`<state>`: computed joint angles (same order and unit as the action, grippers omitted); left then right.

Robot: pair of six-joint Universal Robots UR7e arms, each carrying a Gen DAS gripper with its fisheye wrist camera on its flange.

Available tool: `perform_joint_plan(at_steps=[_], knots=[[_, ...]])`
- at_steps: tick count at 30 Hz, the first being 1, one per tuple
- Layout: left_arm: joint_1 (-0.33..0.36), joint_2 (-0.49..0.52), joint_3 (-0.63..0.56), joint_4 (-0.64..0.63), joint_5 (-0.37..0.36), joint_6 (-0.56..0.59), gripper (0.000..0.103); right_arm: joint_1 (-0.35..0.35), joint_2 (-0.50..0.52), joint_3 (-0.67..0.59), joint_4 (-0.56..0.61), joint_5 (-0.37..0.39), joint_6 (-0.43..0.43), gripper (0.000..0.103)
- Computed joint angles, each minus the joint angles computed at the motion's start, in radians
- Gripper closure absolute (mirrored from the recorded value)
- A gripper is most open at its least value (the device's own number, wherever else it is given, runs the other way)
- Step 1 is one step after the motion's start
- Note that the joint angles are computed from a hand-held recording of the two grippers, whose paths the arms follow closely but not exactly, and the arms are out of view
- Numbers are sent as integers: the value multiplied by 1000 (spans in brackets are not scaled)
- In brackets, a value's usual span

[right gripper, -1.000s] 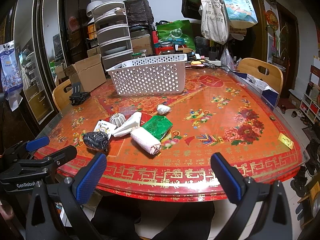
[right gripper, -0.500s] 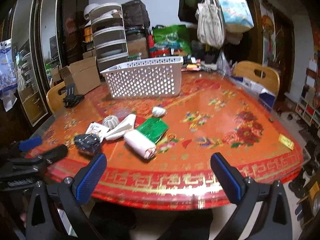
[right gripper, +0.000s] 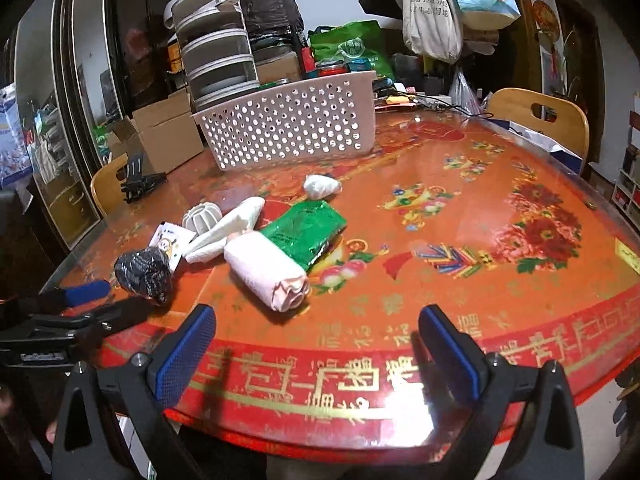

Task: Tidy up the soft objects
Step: 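Grasp the black knit bundle with the left gripper while the right gripper reaches for the white roll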

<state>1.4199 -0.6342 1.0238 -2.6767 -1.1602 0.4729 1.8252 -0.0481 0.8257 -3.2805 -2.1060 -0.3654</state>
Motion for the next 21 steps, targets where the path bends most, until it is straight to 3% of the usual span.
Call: perform_joint_plan(at_steps=[4,9,13,18,21], knots=[[4,12,-17,-5,-39,0,0,-8,-10,16,-7,28,7,2],[-14,37,1,-117,45,60,9,-8,5,-6,-4,29,-13,2],[-16,31,21,-151,35,72,22,-5,28,-45,8,14,-39,2],[-12,15,37,-140,6,64,29,-5,33,-65,40,28,-25,2],[-8,8,43,-137,-14,61,37,-13,19,-50,54,83,-1,12]])
